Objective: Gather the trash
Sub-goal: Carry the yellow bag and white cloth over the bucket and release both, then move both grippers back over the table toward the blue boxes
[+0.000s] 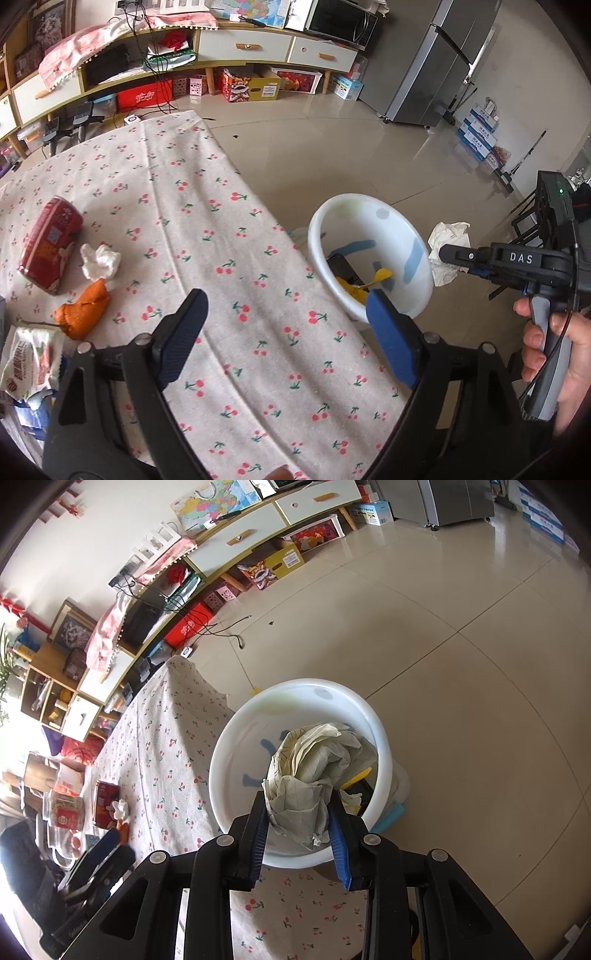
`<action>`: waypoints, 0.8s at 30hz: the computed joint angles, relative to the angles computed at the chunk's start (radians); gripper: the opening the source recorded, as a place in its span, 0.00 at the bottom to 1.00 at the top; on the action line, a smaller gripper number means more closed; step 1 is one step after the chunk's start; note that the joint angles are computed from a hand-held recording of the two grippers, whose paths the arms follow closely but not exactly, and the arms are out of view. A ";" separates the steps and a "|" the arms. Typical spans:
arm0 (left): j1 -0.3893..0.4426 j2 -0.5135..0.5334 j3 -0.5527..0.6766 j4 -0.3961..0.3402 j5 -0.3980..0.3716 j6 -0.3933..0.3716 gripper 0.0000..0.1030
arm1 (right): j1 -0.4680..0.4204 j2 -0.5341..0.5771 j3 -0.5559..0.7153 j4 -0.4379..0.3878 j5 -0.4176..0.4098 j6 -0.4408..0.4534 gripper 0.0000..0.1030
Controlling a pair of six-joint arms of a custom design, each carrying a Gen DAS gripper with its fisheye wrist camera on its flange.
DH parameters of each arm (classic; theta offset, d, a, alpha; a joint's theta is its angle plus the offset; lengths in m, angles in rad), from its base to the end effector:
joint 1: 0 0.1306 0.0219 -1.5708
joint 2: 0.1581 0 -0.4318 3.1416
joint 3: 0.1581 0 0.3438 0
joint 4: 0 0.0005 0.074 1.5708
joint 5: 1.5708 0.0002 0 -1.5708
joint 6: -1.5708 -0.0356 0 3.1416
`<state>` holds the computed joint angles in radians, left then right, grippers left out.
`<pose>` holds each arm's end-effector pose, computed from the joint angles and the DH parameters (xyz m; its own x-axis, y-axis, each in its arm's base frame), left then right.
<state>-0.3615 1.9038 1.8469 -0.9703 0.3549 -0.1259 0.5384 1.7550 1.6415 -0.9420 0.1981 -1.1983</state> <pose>0.5793 -0.2328 0.3998 -0.7314 0.4025 -0.5505 0.5963 0.7690 -0.2301 0.4863 0.2817 0.4036 -0.6626 0.6680 -0.3389 0.5432 0.7400 0.3967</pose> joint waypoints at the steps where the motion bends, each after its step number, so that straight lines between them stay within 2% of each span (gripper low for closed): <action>1: 0.007 -0.004 -0.005 0.001 -0.010 -0.004 0.88 | 0.000 0.004 0.006 -0.005 0.000 -0.001 0.33; 2: 0.014 -0.012 -0.016 0.007 -0.018 -0.009 0.89 | 0.000 0.010 0.016 -0.015 0.002 -0.003 0.35; 4: 0.030 -0.023 -0.027 0.014 -0.037 -0.014 0.93 | 0.002 0.017 0.034 -0.038 0.013 -0.009 0.51; 5: 0.037 -0.030 -0.032 0.015 -0.048 -0.016 0.95 | 0.003 0.018 0.039 -0.045 0.022 -0.012 0.63; 6: 0.045 -0.036 -0.039 0.017 -0.056 -0.016 0.97 | 0.005 0.017 0.043 -0.050 0.034 -0.014 0.67; 15: 0.131 -0.059 -0.052 -0.002 -0.065 -0.048 0.97 | 0.023 0.029 0.100 -0.098 0.080 0.011 0.72; 24: 0.223 -0.075 -0.055 -0.017 -0.093 -0.085 0.98 | 0.061 0.097 0.245 -0.189 0.122 0.052 0.76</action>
<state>-0.1389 1.8283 1.7918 -0.9869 0.2618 -0.2109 0.5998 1.8523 1.8861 -1.1310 0.3204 -1.1465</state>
